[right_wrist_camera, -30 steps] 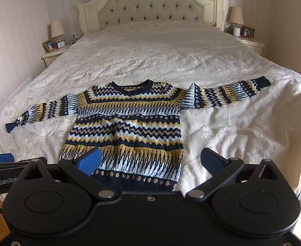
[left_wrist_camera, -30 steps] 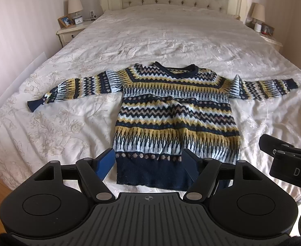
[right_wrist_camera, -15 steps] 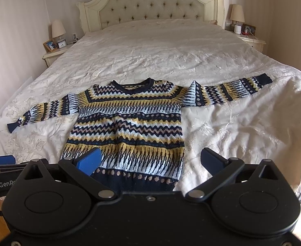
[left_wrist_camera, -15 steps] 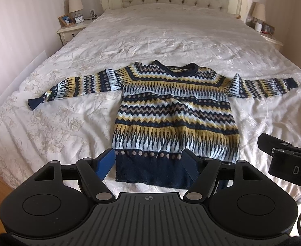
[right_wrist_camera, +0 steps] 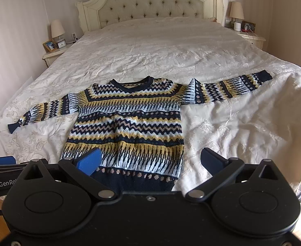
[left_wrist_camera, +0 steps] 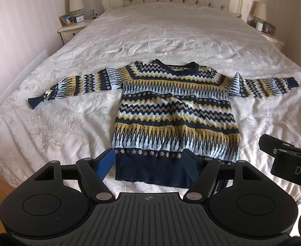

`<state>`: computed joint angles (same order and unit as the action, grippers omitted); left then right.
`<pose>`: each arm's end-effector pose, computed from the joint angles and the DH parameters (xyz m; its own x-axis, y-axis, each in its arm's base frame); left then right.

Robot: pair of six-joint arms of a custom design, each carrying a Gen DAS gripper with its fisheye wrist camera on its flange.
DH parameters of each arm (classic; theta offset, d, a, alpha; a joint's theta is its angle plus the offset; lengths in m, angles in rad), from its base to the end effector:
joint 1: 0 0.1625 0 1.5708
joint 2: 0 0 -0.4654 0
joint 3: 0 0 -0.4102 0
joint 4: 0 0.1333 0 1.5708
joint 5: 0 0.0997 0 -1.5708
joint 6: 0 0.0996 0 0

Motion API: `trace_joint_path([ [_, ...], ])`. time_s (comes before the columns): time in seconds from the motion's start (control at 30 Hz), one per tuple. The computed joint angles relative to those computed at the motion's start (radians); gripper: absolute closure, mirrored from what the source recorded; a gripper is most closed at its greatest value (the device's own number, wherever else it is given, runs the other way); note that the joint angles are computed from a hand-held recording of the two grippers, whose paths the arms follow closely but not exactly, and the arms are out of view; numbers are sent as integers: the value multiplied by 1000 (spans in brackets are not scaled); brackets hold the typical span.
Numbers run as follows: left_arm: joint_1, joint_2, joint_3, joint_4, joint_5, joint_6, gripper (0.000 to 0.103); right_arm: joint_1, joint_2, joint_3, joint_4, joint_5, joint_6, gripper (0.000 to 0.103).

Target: Fold small clothes

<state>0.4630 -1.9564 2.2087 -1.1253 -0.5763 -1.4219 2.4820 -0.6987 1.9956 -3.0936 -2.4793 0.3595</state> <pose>-0.1391 -0.3118 0.3857 -0.6426 -0.2304 -0.7307 0.3377 0.7709 -0.5401 0.4905 -0.3110 0.0296 -0.7543 -0.1434 0.6406 -0.5393 0.6919 -0.4800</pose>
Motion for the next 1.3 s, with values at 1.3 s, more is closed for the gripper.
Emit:
trace_joint_path([
  [1.3, 83, 30, -28, -43, -16, 43, 33, -37, -4, -26, 57, 69, -4, 1],
])
